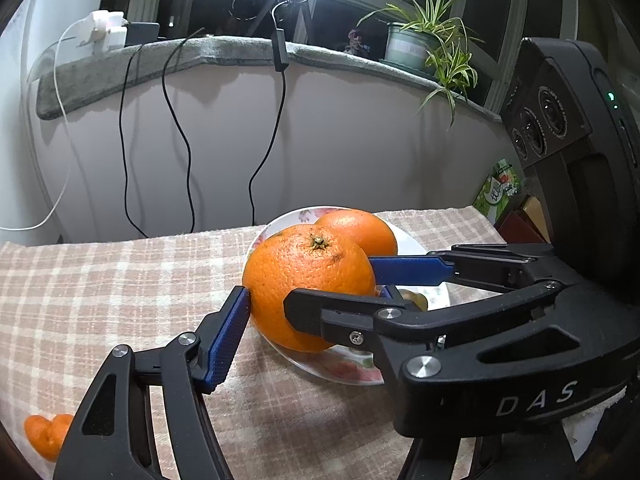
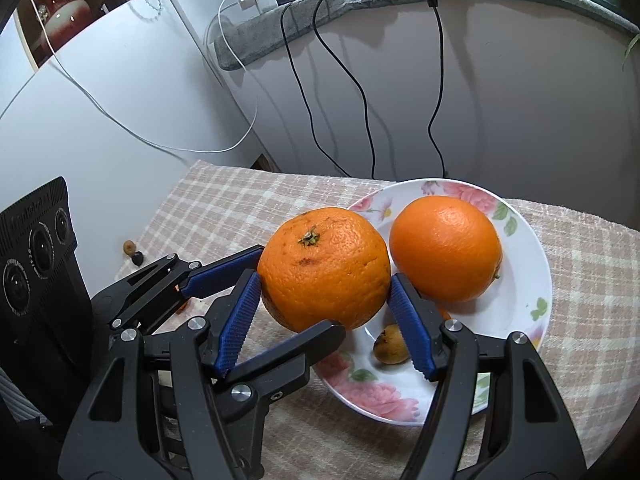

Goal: Organize fruits
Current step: 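Lower the large orange onto the plate and open both tools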

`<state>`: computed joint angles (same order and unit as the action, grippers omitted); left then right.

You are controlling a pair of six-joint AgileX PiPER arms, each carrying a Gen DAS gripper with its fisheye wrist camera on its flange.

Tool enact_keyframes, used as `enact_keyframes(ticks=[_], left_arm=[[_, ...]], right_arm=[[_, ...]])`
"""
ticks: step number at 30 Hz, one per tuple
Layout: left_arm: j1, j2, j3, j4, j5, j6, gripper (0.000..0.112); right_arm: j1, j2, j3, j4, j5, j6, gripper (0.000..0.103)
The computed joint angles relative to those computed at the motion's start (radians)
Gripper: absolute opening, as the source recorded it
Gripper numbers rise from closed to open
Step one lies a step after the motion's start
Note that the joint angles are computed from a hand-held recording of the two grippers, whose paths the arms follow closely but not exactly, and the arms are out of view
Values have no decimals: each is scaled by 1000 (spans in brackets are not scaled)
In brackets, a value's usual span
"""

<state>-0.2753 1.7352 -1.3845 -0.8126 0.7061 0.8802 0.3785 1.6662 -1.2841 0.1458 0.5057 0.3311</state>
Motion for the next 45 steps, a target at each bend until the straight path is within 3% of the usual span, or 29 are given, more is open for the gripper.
enact_keyframes(ticks=[22, 27, 45], left_arm=[[-26, 29, -42, 74, 8, -70, 67], [-25, 21, -36, 76, 4, -74, 72], [8, -49, 41, 57, -8, -39, 73]], right_arm=[[1, 11, 5, -63, -4, 60, 70], [6, -2, 16, -91, -10, 88, 75], [46, -88, 86, -237, -28, 239, 82]])
